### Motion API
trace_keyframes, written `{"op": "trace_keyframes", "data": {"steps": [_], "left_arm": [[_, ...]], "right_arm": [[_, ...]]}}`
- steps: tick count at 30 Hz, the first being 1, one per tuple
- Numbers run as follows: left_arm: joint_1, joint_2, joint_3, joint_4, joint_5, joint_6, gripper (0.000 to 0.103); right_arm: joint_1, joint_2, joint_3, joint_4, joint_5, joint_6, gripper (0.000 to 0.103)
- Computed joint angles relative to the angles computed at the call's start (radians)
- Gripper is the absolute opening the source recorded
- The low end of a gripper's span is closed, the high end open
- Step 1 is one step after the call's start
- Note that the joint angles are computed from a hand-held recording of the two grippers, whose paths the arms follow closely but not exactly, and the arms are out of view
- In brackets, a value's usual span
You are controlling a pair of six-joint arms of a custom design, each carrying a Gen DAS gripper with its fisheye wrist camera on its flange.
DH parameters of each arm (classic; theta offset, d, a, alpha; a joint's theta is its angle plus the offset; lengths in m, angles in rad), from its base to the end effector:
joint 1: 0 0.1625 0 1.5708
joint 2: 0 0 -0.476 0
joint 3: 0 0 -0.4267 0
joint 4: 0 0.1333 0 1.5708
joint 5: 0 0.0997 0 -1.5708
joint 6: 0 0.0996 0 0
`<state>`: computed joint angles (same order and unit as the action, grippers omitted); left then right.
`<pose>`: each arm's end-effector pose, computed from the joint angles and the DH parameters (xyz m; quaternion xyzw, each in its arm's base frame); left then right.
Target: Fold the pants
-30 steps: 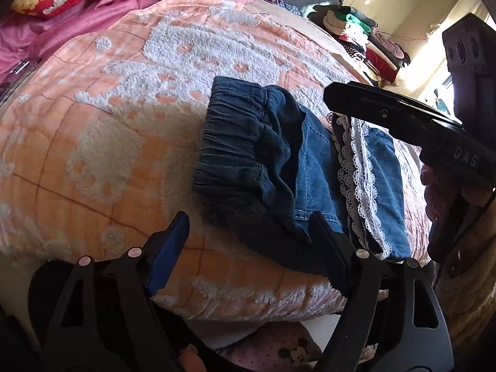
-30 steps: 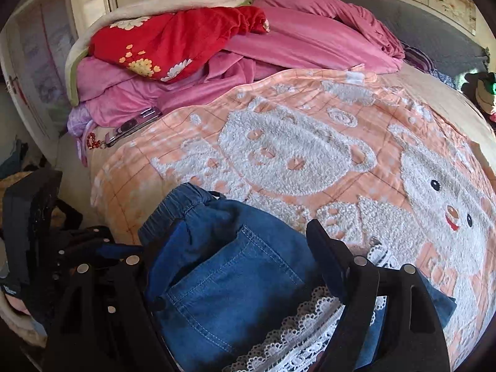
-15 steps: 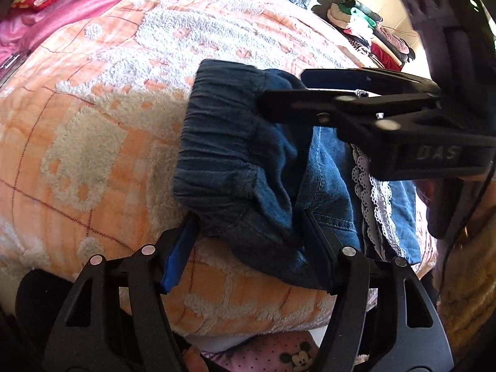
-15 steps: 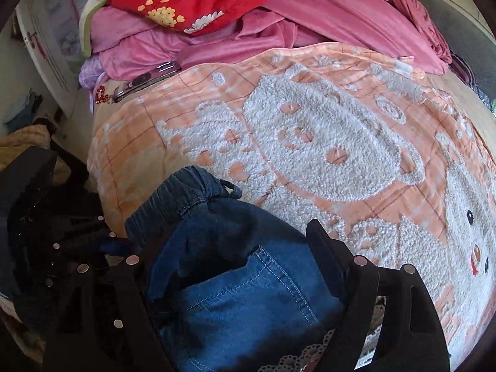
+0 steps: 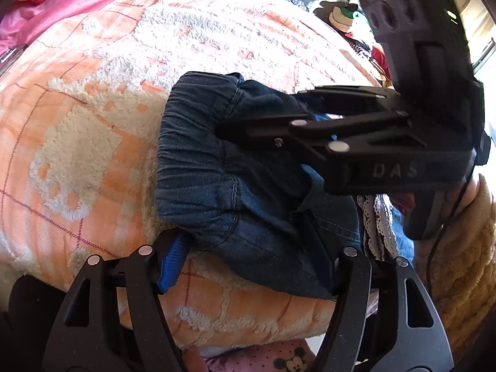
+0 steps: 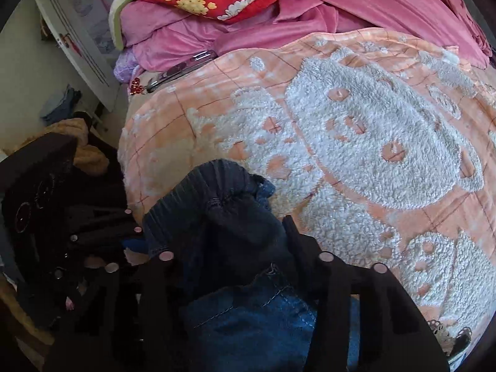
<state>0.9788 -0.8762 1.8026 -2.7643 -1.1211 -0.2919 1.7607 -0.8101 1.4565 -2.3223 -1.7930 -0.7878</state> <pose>-0.2334 -0.6635 0.1269 0.1151 0.9597 -0.2118 0.1442 0.2562 -0.7431 0.1641 0.4609 -0.8790 0.0173 0.1212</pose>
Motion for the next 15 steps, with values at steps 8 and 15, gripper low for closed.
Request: {"op": "trace_keyframes", "data": {"steps": [8,15], "left_arm": [[-0.019,-0.008,0.011,-0.048,-0.014,-0.016,0.056],[-0.068,-0.004,0.005,-0.081,-0.016,0.017,0.056]], "right_arm": [[-0.012,-0.096,0.081,-0.058,0.111,-0.007,0.029],[-0.042,-0.203,0.149,-0.101,0.22,-0.019,0.029]]}}
